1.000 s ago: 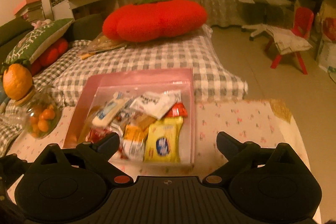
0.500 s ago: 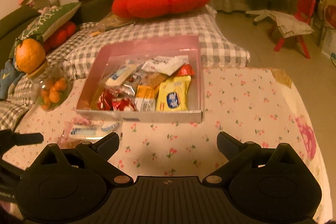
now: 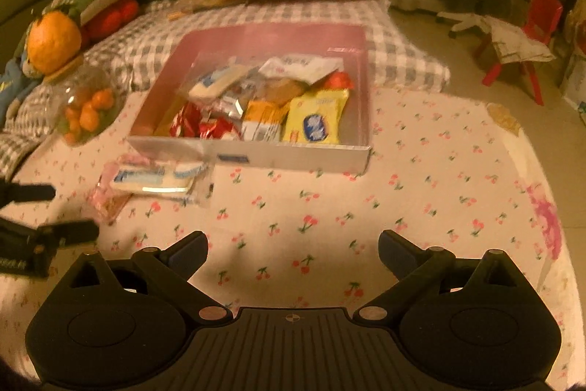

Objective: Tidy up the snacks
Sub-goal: 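Move both open tools back toward the pink packet and white bread bar, then grasp the pink packet with the left tool while the right tool grasps the white bread bar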

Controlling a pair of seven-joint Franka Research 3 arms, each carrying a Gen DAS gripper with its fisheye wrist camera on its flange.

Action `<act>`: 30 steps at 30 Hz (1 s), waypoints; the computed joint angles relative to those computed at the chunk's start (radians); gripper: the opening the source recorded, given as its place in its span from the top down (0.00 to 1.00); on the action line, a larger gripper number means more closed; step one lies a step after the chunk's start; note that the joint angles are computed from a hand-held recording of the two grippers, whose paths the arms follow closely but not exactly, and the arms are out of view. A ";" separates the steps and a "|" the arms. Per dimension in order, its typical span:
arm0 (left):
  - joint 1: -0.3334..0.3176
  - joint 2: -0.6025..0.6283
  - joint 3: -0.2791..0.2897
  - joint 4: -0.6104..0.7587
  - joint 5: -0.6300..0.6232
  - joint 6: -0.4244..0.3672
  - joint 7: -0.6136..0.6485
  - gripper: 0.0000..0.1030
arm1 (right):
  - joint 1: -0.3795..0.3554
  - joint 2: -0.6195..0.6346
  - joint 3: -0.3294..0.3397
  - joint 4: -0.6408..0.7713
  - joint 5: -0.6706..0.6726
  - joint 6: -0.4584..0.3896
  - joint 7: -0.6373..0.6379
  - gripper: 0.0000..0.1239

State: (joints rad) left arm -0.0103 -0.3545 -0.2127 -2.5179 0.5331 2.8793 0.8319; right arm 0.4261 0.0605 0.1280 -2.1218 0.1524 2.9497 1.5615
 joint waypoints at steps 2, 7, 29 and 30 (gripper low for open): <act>0.035 0.011 -0.015 0.002 0.035 0.003 -0.035 0.14 | 0.003 0.006 0.002 0.003 0.002 -0.009 0.000 0.19; 0.048 0.043 0.007 -0.002 0.052 0.041 -0.065 0.25 | 0.016 0.020 -0.003 0.007 -0.049 -0.010 0.030 0.19; -0.028 -0.023 0.121 -0.059 -0.238 -0.020 0.127 0.69 | 0.139 0.171 -0.045 0.129 -0.144 0.065 -0.107 0.19; -0.033 -0.030 0.131 -0.064 -0.260 -0.029 0.134 0.69 | 0.151 0.184 -0.055 0.143 -0.166 0.067 -0.099 0.19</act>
State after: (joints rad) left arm -0.0430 -0.3847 -0.0821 -2.5817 0.2732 2.8506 0.9659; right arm 0.5767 0.2443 0.0729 -1.9791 -0.0132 3.0170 1.4623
